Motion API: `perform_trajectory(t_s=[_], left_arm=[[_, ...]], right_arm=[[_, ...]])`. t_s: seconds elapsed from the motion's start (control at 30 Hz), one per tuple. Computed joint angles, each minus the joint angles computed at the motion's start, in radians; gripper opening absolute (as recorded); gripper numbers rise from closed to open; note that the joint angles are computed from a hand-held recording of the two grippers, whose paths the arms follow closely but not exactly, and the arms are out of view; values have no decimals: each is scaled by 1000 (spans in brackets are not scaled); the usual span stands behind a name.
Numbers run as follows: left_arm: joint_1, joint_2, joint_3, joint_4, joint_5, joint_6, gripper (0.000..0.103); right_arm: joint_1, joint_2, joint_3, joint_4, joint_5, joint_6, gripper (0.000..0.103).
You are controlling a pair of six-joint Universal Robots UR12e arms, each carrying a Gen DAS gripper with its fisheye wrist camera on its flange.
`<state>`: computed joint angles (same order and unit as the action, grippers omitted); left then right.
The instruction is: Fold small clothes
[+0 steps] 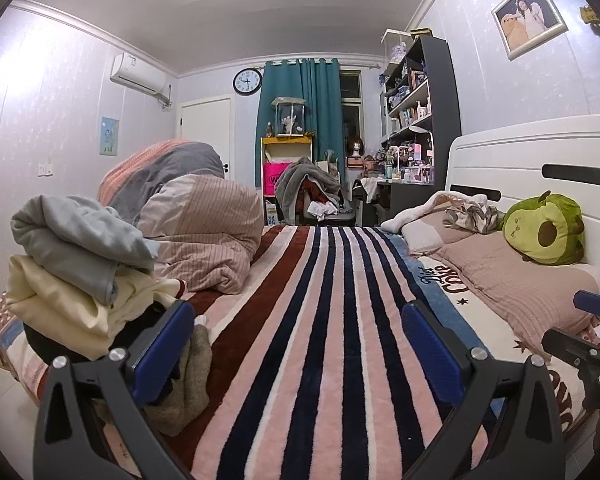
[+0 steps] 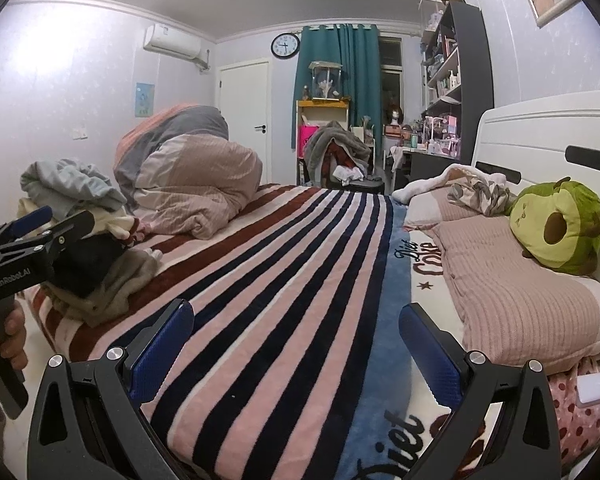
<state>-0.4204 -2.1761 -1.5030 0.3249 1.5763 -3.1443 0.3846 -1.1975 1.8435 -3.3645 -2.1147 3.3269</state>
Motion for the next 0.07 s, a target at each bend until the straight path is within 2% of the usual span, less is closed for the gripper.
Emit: perform_trajectory(t_s=[0.07], left_arm=[[0,1,-1,0,1,0,102]], right_arm=[[-1,0,0,-3,2,-4,102]])
